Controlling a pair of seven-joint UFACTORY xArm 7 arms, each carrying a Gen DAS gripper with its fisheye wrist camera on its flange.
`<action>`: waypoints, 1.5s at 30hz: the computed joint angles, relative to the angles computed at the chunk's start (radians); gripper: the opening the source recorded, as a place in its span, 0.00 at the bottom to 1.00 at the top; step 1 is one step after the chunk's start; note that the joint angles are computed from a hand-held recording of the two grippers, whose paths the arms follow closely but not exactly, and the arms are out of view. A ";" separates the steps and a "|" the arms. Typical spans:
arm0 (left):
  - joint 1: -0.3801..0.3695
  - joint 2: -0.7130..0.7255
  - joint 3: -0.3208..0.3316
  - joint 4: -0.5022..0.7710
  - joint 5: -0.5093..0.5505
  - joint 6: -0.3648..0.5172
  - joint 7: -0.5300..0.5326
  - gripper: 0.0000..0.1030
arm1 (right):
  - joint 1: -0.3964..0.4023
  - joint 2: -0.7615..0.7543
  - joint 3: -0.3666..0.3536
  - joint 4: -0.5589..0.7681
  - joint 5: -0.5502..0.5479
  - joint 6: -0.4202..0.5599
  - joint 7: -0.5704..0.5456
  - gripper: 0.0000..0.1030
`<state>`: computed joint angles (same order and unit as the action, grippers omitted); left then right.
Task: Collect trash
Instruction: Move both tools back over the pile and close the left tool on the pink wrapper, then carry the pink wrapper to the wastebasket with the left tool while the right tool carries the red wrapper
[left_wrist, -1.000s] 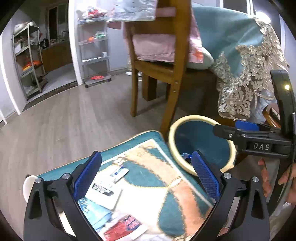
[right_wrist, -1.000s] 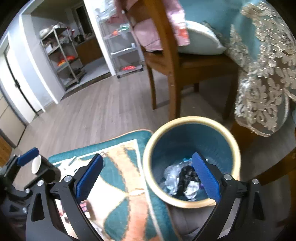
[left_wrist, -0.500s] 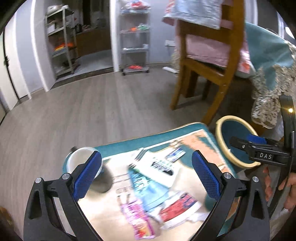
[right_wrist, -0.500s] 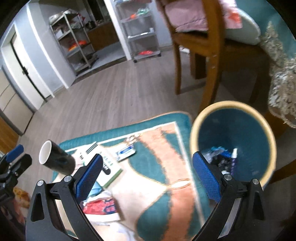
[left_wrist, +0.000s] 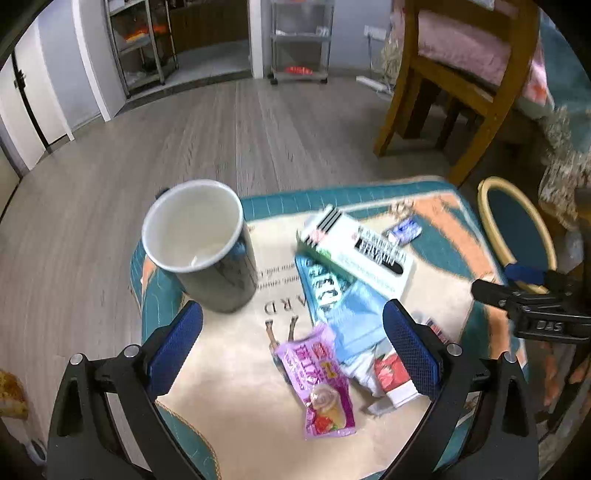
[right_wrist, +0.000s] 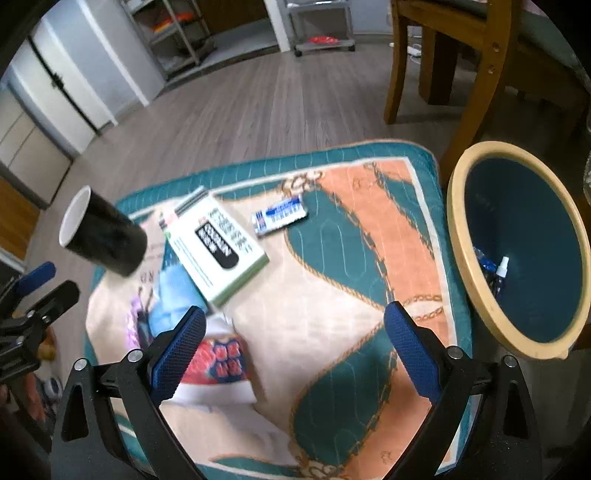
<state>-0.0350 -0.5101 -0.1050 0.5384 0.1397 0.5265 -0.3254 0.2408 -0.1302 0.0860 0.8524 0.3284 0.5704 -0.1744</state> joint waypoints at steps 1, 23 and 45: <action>0.002 0.005 -0.012 0.000 0.011 0.013 -0.003 0.93 | -0.001 -0.002 0.001 -0.005 -0.013 0.008 -0.005 0.93; -0.061 0.109 0.030 -0.008 -0.063 0.167 0.065 0.74 | 0.011 0.004 -0.010 -0.004 0.280 0.219 -0.272 0.01; -0.064 0.119 0.016 0.010 -0.051 0.217 0.079 0.20 | -0.016 0.058 -0.006 0.003 0.310 0.279 -0.249 0.36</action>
